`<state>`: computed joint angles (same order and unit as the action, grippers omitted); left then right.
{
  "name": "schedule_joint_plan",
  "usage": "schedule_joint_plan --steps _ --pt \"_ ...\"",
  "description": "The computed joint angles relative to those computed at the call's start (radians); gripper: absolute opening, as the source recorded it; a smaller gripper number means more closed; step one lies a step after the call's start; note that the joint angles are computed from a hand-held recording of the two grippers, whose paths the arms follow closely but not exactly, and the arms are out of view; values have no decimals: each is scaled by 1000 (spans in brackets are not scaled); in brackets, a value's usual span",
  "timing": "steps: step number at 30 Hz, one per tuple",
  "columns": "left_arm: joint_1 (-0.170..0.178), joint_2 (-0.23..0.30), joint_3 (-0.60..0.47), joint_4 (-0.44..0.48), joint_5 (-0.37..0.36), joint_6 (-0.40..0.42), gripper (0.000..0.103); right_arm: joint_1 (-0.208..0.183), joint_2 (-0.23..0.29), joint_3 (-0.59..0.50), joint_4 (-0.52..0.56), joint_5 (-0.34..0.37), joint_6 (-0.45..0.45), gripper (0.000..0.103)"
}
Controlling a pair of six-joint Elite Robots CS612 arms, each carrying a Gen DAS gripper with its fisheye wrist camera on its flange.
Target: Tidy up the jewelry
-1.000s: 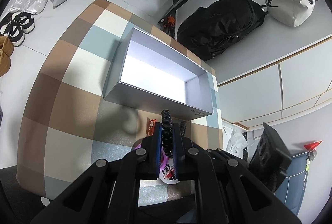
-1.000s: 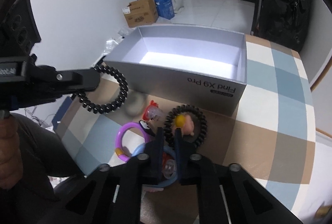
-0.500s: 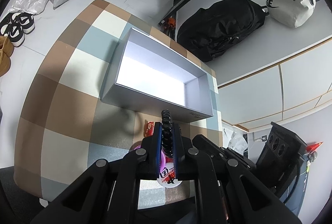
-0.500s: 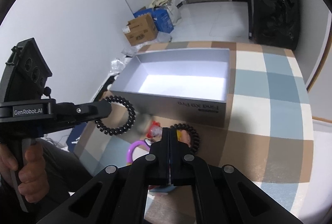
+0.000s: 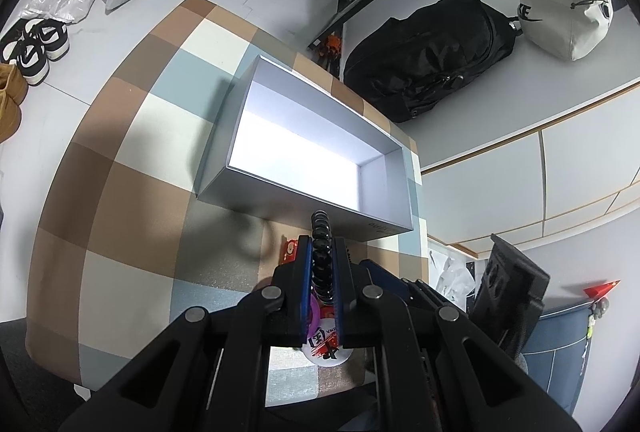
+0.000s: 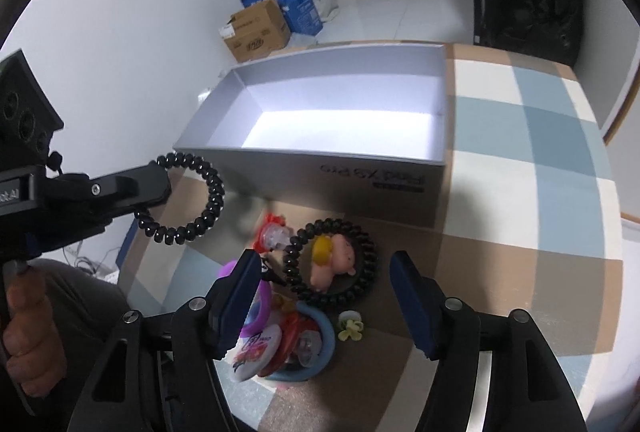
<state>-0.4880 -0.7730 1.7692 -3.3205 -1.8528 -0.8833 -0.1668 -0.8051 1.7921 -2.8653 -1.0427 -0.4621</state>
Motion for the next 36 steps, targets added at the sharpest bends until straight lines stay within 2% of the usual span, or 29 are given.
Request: schedule_joint_plan --steps 4,6,8,15,28,31,36 --pt "0 1 -4 6 -6 3 5 17 5 -5 -4 -51 -23 66" --pt "0 2 -7 8 -4 3 5 18 8 -8 -1 -48 -19 65" --pt "-1 2 -8 11 1 7 5 17 8 -12 4 -57 -11 49" --pt "-2 2 -12 6 11 8 5 1 3 -5 -14 -24 36 48" --pt "-5 0 -16 -94 71 26 5 -41 -42 26 5 213 33 48" --pt "-5 5 -29 -92 88 32 5 -51 -43 26 -28 266 61 48" --pt "-4 20 -58 -66 103 28 5 -56 -31 5 -103 309 123 48"
